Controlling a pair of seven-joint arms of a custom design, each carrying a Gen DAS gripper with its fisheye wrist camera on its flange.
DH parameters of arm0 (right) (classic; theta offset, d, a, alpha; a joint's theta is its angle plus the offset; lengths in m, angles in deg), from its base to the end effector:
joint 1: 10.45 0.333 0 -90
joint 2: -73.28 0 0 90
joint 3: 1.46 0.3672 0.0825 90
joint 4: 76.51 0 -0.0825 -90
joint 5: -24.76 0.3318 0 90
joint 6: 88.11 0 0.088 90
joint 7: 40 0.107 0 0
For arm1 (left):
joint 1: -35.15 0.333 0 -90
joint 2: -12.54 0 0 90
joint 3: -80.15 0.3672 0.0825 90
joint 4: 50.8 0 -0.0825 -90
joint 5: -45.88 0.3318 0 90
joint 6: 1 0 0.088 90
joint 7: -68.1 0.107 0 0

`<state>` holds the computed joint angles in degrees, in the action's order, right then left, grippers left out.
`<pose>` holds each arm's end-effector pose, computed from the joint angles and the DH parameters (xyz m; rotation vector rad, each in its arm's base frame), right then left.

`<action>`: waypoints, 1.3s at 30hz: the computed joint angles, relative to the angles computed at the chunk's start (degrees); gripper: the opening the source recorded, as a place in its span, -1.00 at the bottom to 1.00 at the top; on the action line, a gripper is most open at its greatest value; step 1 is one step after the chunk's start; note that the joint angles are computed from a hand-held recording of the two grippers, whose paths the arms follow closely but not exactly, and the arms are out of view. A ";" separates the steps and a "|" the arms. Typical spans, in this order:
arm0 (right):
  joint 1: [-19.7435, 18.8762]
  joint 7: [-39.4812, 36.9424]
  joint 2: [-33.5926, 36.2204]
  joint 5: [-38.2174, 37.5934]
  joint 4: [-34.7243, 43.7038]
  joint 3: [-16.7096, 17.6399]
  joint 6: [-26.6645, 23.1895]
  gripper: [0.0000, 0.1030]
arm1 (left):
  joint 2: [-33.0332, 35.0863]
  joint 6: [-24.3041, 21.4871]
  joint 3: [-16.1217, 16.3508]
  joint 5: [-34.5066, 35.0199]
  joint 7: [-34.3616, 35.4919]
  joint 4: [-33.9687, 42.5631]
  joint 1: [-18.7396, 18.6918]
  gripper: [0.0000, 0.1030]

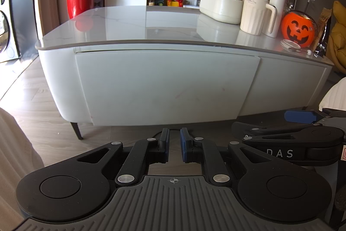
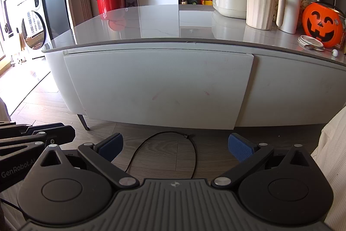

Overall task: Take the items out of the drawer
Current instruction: 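Move both tools toward the closed drawer under the counter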

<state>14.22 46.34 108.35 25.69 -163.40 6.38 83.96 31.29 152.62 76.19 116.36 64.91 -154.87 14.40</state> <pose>0.6416 0.3720 0.4821 -2.0141 1.1214 -0.4753 0.5703 -0.2887 0.4804 -1.8442 1.4955 -0.8060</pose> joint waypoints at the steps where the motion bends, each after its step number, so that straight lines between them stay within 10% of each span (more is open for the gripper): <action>1: 0.01 -0.01 0.04 0.01 0.05 -0.01 -0.02 1.00 | 0.00 0.00 0.01 0.00 0.00 0.00 0.00 -0.74; 25: -1.82 -2.10 0.21 1.57 1.13 2.56 -2.93 1.00 | 0.10 2.57 0.01 -4.27 2.09 -0.58 1.41 -0.74; 31: -4.72 -5.39 3.18 7.16 8.91 6.12 -12.70 1.00 | 1.23 7.32 2.02 -7.93 4.50 1.53 2.75 -0.74; 39: -0.54 -5.34 13.23 4.89 29.37 -0.12 -19.68 1.00 | 5.94 3.57 5.32 -12.26 12.33 10.18 5.06 -0.73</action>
